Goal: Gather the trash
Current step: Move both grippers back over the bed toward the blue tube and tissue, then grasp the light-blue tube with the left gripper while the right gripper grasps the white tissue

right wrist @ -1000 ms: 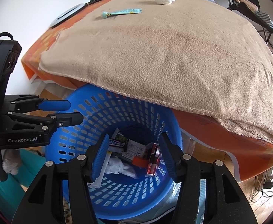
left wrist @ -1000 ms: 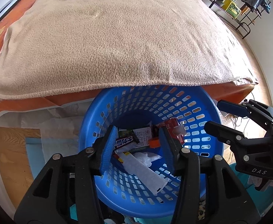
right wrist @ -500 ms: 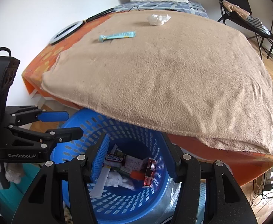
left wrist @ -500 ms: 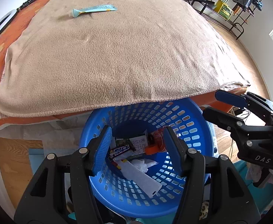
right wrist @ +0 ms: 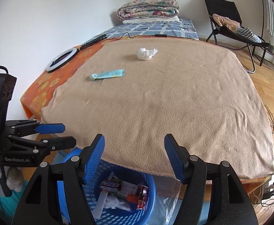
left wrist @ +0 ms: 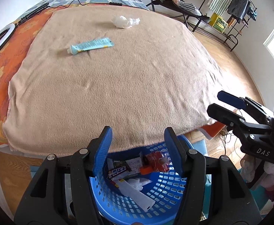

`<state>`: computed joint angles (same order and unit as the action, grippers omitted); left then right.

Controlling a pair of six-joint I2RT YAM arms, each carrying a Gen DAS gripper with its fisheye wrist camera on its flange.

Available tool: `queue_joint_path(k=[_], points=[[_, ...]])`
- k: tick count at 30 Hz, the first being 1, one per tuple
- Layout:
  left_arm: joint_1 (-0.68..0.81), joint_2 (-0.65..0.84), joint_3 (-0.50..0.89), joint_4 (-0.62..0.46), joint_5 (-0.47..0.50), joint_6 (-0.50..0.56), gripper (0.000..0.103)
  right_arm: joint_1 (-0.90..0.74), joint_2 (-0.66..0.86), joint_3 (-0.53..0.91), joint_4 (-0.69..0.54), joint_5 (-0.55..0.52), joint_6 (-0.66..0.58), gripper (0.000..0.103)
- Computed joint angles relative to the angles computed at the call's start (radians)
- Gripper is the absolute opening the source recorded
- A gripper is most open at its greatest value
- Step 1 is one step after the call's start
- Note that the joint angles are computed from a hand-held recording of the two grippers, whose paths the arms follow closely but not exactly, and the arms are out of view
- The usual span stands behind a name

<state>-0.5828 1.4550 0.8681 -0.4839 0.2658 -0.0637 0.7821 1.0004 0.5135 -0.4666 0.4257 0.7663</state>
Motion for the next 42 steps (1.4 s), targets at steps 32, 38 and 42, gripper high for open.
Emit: queue_joint_path(k=[32,38,42], points=[[0.232,0.852,0.983,-0.199,0.174,-0.015,0.059,-0.591,0.547,0.361,0.347,-0.508,-0.4,0.066],[0.248,0.909,1.05,-0.24,0.228,-0.021,0.059,-0.628,0.663,0.463,0.36,-0.531,-0.421,0.066],[0.239,0.898,1.047,-0.286,0.266,0.017,0.059,-0.648,0.742,0.535,0.368,-0.538,-0.409,0.066]])
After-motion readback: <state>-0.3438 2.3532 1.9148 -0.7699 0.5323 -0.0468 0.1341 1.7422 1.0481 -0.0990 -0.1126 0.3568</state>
